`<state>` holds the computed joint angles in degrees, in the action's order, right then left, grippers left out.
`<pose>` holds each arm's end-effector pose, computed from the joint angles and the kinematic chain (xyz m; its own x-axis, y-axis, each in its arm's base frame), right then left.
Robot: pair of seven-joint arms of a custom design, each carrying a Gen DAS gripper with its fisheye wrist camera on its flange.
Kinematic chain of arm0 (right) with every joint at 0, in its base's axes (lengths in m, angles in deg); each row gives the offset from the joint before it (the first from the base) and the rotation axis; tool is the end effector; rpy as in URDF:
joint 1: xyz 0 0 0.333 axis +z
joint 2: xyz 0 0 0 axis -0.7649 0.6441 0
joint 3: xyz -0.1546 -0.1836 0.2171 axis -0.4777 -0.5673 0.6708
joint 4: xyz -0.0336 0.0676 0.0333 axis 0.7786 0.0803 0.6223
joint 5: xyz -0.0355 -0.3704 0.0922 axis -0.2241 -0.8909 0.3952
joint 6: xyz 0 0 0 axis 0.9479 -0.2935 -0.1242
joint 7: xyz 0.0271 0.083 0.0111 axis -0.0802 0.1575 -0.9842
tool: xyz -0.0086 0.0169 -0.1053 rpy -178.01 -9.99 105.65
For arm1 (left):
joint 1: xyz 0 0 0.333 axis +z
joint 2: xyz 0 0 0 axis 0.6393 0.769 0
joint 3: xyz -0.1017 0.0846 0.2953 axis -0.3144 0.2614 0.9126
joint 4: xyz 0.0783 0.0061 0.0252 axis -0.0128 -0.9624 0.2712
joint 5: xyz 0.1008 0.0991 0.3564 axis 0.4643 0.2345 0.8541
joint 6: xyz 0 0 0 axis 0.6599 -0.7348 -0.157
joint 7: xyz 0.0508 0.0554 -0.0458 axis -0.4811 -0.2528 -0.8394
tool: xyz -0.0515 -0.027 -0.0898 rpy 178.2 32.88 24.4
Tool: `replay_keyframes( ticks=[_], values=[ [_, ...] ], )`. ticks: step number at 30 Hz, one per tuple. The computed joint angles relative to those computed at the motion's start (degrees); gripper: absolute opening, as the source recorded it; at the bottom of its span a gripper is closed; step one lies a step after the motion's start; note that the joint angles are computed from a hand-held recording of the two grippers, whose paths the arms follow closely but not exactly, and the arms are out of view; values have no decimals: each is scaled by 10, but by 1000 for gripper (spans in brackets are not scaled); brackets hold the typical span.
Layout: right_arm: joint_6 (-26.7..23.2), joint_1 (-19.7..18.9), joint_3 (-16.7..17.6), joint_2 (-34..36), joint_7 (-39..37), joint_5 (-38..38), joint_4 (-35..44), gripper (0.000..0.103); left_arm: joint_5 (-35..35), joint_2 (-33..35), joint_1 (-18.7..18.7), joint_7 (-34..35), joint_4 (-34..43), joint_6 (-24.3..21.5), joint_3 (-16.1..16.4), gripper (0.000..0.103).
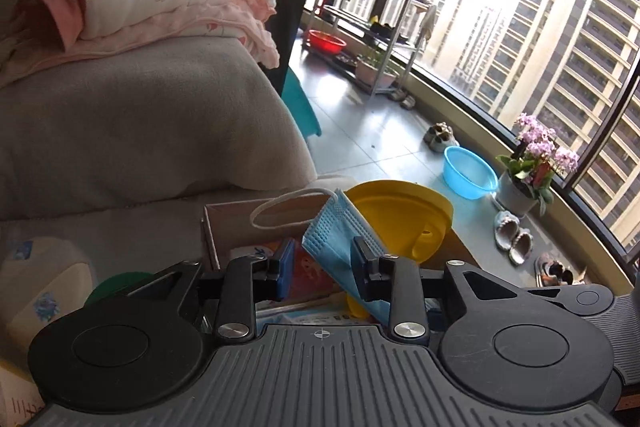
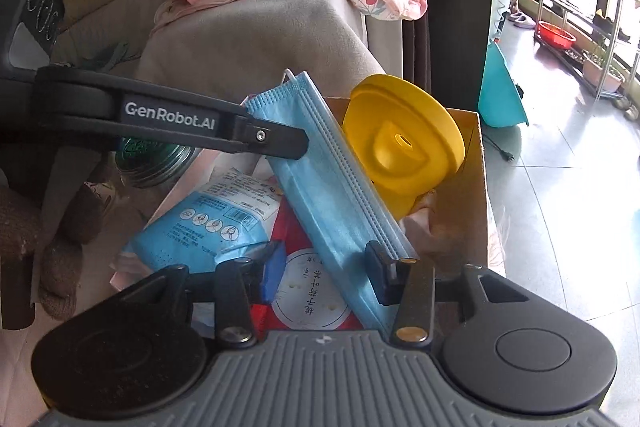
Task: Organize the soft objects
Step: 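Move both grippers away from the box toward the beige round pad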
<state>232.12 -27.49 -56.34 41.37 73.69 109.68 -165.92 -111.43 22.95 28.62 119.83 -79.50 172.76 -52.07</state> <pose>0.4813 0.1364 0.4344 0.3508 -0.9175 -0.1875 -0.7092 -0.1296 -0.6930 0.5328 -0.1445 0.4750 -0.3261 -0.9110 0.2523 -0.6655 0.0317 -0.7457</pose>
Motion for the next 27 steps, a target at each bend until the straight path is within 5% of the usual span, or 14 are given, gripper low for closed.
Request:
replay_keyframes(
  ticks=[3, 9, 11, 14, 17, 22, 27],
  values=[
    [-12, 2, -8, -13, -17, 11, -5, 44, -107, -23, -9, 92, 4, 18, 5, 33],
    [-27, 14, -19, -37, -170, 210, 13, 43, -225, -76, -14, 206, -22, -38, 21, 33],
    [-16, 4, -7, -23, -163, 221, 20, 43, -235, -111, -16, 224, -60, -51, 25, 33],
    [-11, -18, 11, 16, -55, 143, 26, 42, -228, -168, -16, 231, -120, -78, 37, 33],
    [4, -20, 20, 10, -48, 132, 17, 40, -205, -224, -11, 243, -162, -83, 57, 33],
    [-10, -20, 13, -45, 47, 30, -12, 41, -8, -231, 39, 105, -129, -137, 87, 33],
    [-54, -53, 41, -108, 200, -149, -11, 42, 320, -127, 120, -96, 34, -338, 83, 33]
  ],
)
